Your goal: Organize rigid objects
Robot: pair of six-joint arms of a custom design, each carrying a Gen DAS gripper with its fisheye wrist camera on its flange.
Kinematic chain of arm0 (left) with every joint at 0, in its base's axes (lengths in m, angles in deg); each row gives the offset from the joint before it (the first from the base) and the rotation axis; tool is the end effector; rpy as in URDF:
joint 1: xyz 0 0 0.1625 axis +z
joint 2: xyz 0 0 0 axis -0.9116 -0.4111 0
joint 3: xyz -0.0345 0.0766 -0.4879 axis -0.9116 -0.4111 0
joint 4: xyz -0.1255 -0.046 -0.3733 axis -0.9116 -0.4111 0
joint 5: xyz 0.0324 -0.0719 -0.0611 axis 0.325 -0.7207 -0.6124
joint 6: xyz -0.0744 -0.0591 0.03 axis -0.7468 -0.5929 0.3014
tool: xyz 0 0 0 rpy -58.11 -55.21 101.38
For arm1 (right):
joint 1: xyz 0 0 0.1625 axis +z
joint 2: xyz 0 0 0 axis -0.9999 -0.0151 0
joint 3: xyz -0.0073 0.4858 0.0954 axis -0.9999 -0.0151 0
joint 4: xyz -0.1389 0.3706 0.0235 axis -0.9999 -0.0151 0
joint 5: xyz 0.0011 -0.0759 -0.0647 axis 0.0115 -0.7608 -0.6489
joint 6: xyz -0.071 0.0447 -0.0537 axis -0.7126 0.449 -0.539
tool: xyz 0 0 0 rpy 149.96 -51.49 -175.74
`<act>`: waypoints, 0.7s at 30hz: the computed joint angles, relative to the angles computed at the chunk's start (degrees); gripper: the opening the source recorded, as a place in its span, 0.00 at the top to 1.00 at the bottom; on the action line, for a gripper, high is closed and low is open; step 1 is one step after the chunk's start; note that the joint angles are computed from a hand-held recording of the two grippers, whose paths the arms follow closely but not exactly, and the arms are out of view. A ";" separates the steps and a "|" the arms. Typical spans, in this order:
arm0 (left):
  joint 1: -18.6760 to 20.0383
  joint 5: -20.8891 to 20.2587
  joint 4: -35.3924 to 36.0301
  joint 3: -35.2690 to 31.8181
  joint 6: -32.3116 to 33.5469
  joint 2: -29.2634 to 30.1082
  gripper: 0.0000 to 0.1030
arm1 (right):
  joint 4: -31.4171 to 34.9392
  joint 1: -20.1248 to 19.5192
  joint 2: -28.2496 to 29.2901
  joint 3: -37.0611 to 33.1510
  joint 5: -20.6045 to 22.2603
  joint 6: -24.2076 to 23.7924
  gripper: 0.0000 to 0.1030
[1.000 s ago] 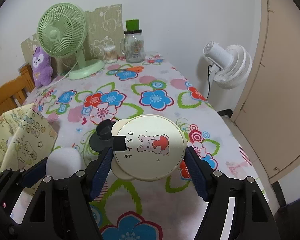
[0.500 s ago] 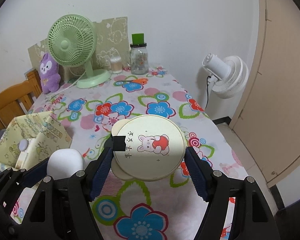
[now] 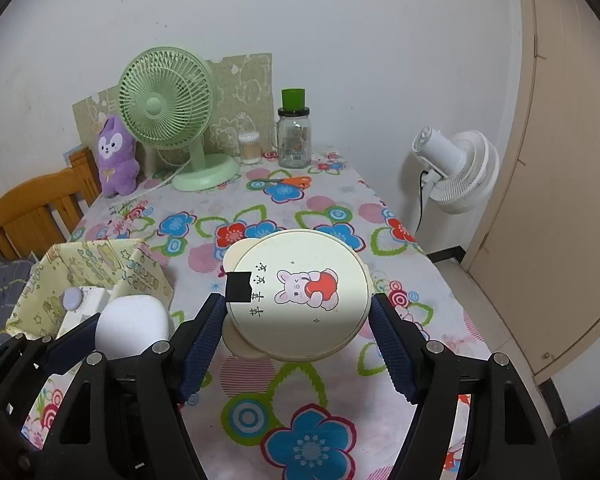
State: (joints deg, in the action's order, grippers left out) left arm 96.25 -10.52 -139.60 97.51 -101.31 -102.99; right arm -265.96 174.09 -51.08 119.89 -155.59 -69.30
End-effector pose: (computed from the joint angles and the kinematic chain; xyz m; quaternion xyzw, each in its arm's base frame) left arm -0.4103 -0.4937 -0.0658 0.2059 0.8539 -0.3539 0.3214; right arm 0.0523 -0.5265 0.2957 0.1820 -0.8472 0.3765 0.3276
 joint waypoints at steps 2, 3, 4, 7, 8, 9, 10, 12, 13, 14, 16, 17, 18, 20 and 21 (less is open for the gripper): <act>-0.14 0.24 -0.32 0.45 0.35 -0.47 0.45 | -0.22 0.60 -0.04 0.18 -0.24 0.32 0.28; -0.23 0.42 -0.60 0.68 0.60 -0.68 0.45 | -0.28 0.75 -0.13 0.31 -0.27 0.40 0.28; -0.28 0.57 -0.76 0.87 0.79 -0.89 0.45 | -0.36 1.05 -0.13 0.36 -0.36 0.50 0.28; -0.33 0.61 -1.22 1.57 1.01 -1.60 0.45 | -0.56 1.85 -0.02 0.39 -0.73 0.63 0.28; -0.33 0.70 -1.30 1.79 0.99 -1.83 0.45 | -0.62 2.05 0.00 0.43 -0.82 0.61 0.28; -0.35 0.80 -1.43 2.02 1.01 -2.06 0.45 | -0.68 2.37 0.08 0.43 -1.03 0.69 0.28; -0.38 0.86 -1.58 2.22 1.03 -2.21 0.45 | -0.58 2.65 0.12 0.43 -1.11 0.75 0.28; -0.40 1.06 -1.87 2.69 1.05 -2.65 0.45 | -0.48 3.13 0.24 0.34 -1.31 0.93 0.28; -0.35 1.13 -2.05 2.95 1.17 -2.92 0.45 | -0.44 3.39 0.31 0.30 -1.36 1.04 0.28; -0.44 1.23 -1.97 3.22 0.97 -3.16 0.45 | -0.50 3.61 0.46 0.23 -1.49 1.18 0.28; -0.40 1.36 -2.04 3.59 1.06 -3.59 0.45 | -0.33 4.09 0.67 0.20 -1.63 1.54 0.28; -0.40 1.52 -2.10 3.84 1.06 -3.82 0.45 | -0.34 4.34 0.81 0.18 -1.75 1.70 0.28; -0.36 1.62 -2.20 4.08 1.14 -4.04 0.45 | -0.38 4.55 0.98 0.13 -1.83 1.78 0.28; -0.29 1.75 -2.33 4.53 1.10 -4.41 0.45 | -0.58 4.88 1.21 0.21 -1.92 1.84 0.28; -0.25 1.87 -2.37 4.79 1.08 -4.63 0.45 | -0.67 5.06 1.40 0.18 -2.00 1.90 0.28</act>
State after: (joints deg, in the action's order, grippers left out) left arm 96.00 -8.65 -141.98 102.30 -100.23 -107.62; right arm -266.63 179.15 -49.68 120.07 -157.60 -67.40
